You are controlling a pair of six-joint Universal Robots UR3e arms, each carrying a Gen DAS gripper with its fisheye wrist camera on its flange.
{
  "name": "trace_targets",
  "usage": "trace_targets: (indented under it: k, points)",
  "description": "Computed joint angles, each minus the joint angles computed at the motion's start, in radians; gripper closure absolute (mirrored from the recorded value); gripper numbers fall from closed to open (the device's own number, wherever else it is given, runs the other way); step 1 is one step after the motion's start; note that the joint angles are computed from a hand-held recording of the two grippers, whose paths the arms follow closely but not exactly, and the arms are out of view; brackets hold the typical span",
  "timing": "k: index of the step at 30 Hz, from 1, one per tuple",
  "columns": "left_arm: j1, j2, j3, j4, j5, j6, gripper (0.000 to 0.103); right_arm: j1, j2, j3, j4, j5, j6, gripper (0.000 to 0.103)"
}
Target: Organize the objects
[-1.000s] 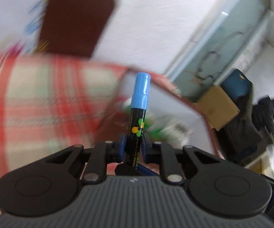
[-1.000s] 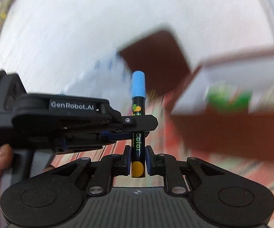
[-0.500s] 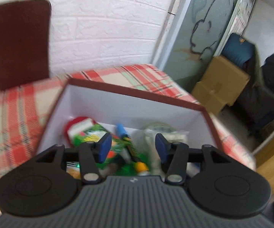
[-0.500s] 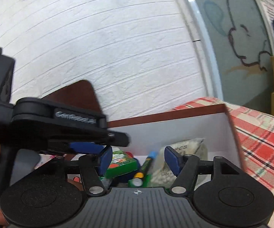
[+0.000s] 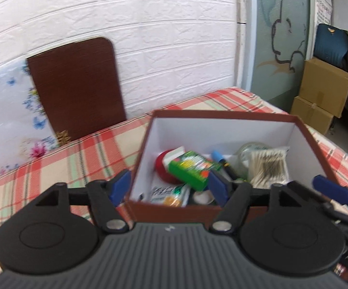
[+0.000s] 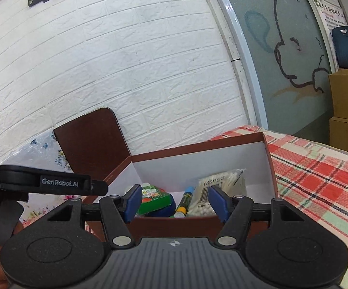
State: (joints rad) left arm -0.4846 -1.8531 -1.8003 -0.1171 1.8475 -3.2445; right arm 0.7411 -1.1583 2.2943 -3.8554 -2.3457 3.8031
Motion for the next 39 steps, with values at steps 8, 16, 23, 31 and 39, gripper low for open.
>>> trace_targets:
  k: [8,16,23,31,39]
  points:
    - [-0.002,0.114,-0.181,0.075,0.058,-0.027,0.009,0.085,-0.064,-0.014,0.158,-0.058,0.077,0.036]
    - [-0.012,0.191,-0.293,0.074,0.135,-0.096,0.0,0.176,-0.079,-0.074,0.316,-0.11,0.145,0.031]
    - [-0.047,0.217,-0.308,-0.002,0.215,-0.12,0.0,0.221,-0.062,-0.119,0.371,-0.151,0.176,0.026]
    - [-0.117,0.236,-0.339,-0.088,0.224,-0.181,0.0,0.258,-0.06,-0.092,0.441,-0.23,0.261,0.025]
    - [-0.176,0.19,-0.367,-0.142,0.219,-0.247,0.0,0.255,-0.039,-0.011,0.415,-0.228,0.319,0.024]
